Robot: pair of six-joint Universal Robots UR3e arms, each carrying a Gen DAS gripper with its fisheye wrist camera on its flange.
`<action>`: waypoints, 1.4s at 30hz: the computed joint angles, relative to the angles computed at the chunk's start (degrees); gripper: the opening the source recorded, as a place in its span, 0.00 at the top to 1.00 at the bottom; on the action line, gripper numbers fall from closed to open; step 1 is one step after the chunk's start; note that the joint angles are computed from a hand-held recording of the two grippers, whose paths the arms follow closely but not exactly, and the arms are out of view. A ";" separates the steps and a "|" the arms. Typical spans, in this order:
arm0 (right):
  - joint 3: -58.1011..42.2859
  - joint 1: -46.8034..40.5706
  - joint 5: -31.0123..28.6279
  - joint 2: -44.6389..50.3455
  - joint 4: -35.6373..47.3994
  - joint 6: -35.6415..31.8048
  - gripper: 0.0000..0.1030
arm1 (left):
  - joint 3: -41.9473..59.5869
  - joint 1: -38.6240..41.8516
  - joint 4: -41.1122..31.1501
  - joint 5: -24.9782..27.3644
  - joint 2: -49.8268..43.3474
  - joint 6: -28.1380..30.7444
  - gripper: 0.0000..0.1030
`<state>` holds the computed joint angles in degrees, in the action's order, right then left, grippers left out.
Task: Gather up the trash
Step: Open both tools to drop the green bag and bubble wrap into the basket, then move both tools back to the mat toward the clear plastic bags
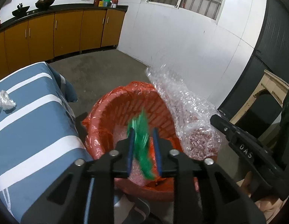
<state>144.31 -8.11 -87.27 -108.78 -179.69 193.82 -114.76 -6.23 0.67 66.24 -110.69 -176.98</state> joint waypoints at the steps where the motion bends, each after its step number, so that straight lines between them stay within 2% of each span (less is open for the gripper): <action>1: 0.23 -0.50 0.57 -0.15 0.18 -0.13 0.88 | -0.03 0.03 0.03 0.09 -0.26 0.02 0.76; 2: 0.49 -1.03 1.20 -0.44 0.46 -0.30 0.80 | -0.28 0.16 0.14 0.07 -0.33 0.07 0.74; 3: 0.63 -1.53 1.74 -0.62 0.64 -0.37 0.68 | -0.49 0.36 0.29 0.17 -0.49 0.07 0.74; 5: 1.04 -1.69 2.11 -0.98 0.29 -0.07 0.58 | -1.53 1.29 0.49 -0.13 -0.09 0.33 0.70; 9: 1.41 -1.77 1.74 -1.05 -0.07 -0.53 0.58 | -3.99 2.43 2.81 1.48 0.49 -0.43 0.61; 11: 1.22 -1.47 1.22 -0.97 0.07 -0.59 0.58 | -5.89 3.47 4.68 2.44 1.31 -0.77 0.53; 19: -3.30 5.94 -3.10 4.42 -0.50 -0.74 0.58 | -12.42 10.15 6.30 2.85 6.70 0.16 0.43; 25: -11.52 13.89 -4.31 12.06 -0.26 -0.80 0.58 | -19.32 20.03 7.10 1.75 12.84 3.48 0.38; 30: -22.97 20.74 -3.45 21.53 2.10 -0.54 0.58 | -25.24 31.39 7.21 -0.40 18.73 7.24 0.34; 36: -44.74 28.94 -0.86 37.57 8.89 -1.39 0.58 | -29.19 46.74 6.29 -3.23 23.78 11.70 0.28; 42: -78.46 34.18 2.51 59.50 23.49 -2.64 0.58 | -28.22 57.71 5.56 -4.92 23.01 14.71 0.26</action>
<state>65.85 26.07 -84.77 -49.28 -156.20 191.18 -142.98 51.49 6.23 61.32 -87.69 -162.27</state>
